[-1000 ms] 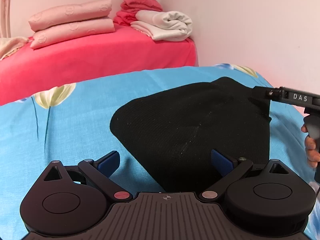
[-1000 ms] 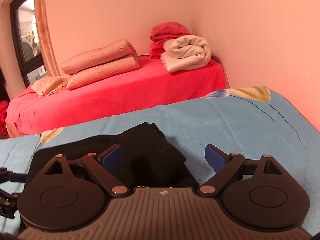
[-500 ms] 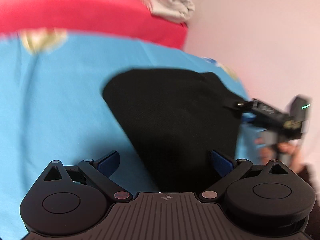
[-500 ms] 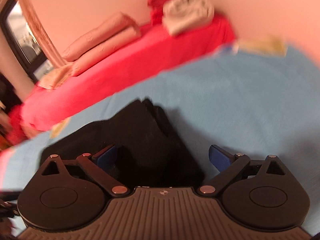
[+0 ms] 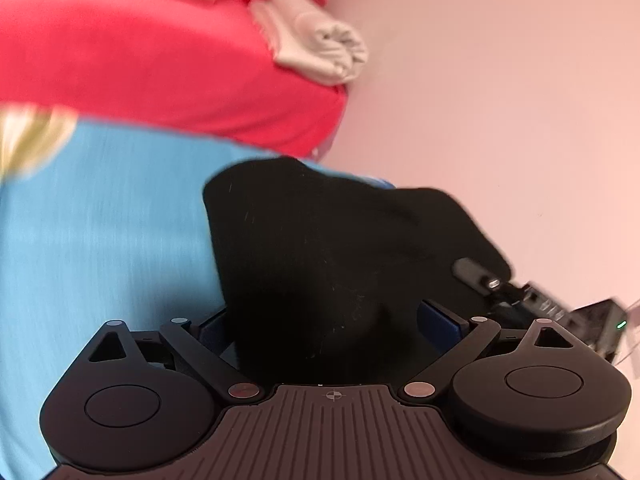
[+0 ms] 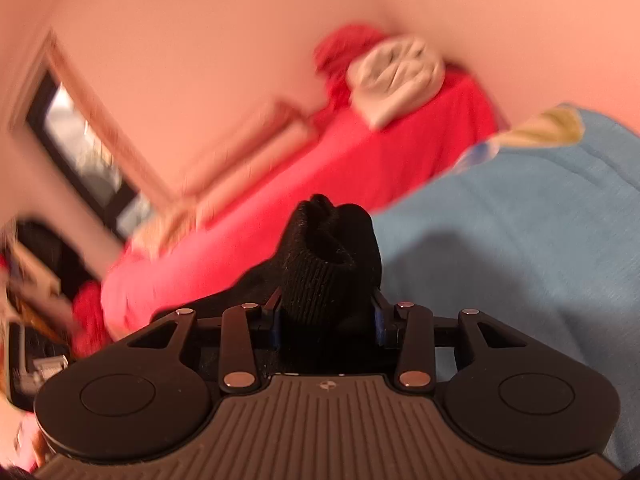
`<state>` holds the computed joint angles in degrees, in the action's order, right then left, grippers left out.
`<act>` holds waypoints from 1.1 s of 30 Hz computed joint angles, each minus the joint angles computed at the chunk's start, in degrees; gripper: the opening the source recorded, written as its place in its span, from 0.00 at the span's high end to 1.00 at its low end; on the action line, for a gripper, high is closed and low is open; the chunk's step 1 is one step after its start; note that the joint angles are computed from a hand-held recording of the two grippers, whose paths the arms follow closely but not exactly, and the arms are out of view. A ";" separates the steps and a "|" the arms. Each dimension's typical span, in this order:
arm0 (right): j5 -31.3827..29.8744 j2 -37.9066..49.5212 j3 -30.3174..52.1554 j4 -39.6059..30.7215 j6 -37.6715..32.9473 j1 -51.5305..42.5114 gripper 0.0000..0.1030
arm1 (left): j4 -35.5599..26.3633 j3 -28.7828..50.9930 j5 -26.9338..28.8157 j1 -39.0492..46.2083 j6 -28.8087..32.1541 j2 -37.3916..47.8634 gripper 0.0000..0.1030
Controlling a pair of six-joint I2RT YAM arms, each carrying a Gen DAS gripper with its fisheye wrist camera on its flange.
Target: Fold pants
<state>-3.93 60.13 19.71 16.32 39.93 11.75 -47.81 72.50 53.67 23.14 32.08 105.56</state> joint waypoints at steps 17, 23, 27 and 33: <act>45.06 -2.08 0.69 -25.36 16.94 26.08 0.11 | 24.82 -31.13 -16.87 4.79 2.57 -27.06 0.00; 51.58 9.23 9.66 -34.16 20.82 40.93 0.06 | 24.42 -34.36 -16.99 7.94 7.06 -31.33 0.00; 52.29 11.11 11.56 -36.94 22.26 43.71 0.05 | 26.18 -36.68 -19.60 7.60 7.59 -33.82 0.00; 52.72 11.29 12.01 -39.12 24.46 45.19 0.05 | 26.57 -36.88 -21.16 7.51 6.66 -33.66 0.00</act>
